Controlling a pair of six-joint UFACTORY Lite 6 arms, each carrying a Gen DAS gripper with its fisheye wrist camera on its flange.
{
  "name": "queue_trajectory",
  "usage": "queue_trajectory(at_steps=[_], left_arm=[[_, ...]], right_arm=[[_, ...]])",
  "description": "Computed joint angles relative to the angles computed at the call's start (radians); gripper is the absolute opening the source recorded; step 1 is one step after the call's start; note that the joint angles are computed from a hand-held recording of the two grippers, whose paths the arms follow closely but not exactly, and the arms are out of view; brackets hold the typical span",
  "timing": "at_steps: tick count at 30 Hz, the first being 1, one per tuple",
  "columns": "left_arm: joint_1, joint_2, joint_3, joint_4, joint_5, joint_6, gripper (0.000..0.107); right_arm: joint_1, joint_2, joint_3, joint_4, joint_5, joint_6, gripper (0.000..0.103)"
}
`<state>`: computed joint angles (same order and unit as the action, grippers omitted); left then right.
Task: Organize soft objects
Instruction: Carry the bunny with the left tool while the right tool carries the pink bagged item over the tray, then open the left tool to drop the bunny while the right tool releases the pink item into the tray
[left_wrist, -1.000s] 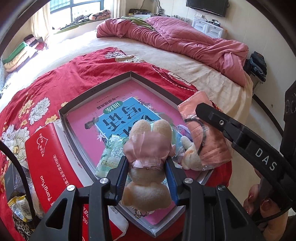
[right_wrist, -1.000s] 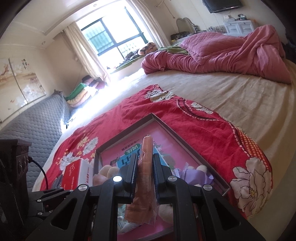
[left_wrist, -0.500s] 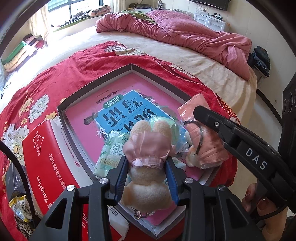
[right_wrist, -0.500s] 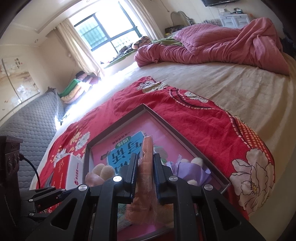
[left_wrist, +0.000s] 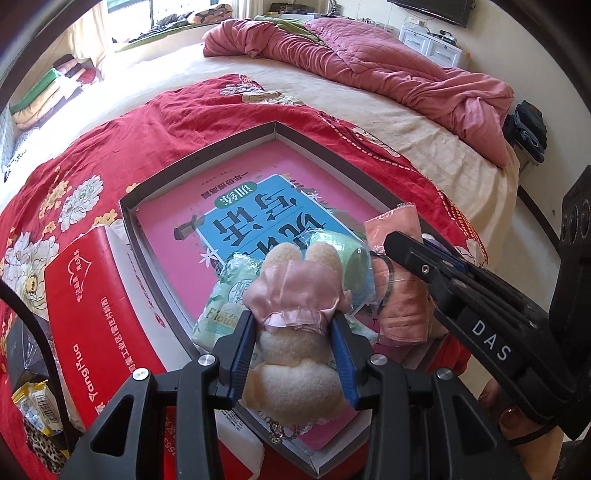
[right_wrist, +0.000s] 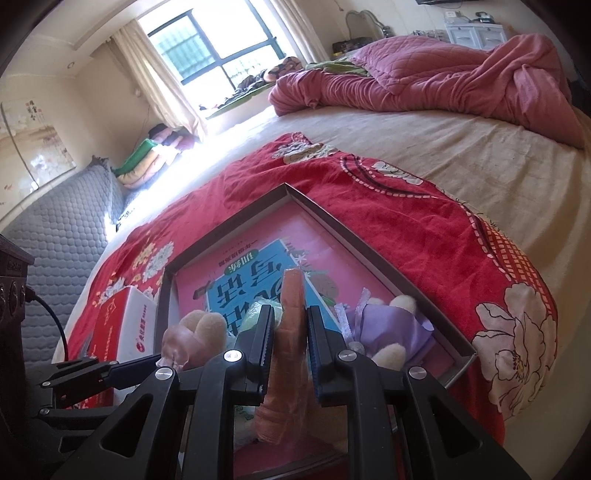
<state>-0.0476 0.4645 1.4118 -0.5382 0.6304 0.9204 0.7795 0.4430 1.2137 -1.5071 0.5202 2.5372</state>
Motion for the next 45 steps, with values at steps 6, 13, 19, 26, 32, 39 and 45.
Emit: queue_trajectory(at_steps=[6,13,19,26,32,39,45], left_arm=[[0.007,0.005,0.005,-0.003,0.004,-0.004,0.041],[0.012,0.012,0.015,-0.01,0.016,-0.001,0.041],[0.012,0.014,0.019,-0.024,0.036,0.012,0.043],[0.004,0.004,0.004,-0.027,0.029,0.021,0.048],[0.004,-0.019,-0.018,-0.032,0.016,0.035,0.055],[0.008,-0.043,-0.025,-0.026,0.011,0.035,0.062],[0.025,-0.076,-0.037,-0.042,0.014,0.062,0.066]], right_arm=[[0.0,0.008,0.014,0.061,0.025,-0.065,0.029],[0.001,0.007,0.021,0.144,0.064,-0.143,0.034],[0.003,0.003,0.027,0.173,0.083,-0.167,0.042],[0.009,0.006,0.035,0.201,0.106,-0.194,0.05],[0.017,0.014,0.052,0.216,0.133,-0.224,0.053],[0.025,0.02,0.068,0.229,0.161,-0.27,0.058],[0.027,0.022,0.07,0.23,0.174,-0.273,0.063]])
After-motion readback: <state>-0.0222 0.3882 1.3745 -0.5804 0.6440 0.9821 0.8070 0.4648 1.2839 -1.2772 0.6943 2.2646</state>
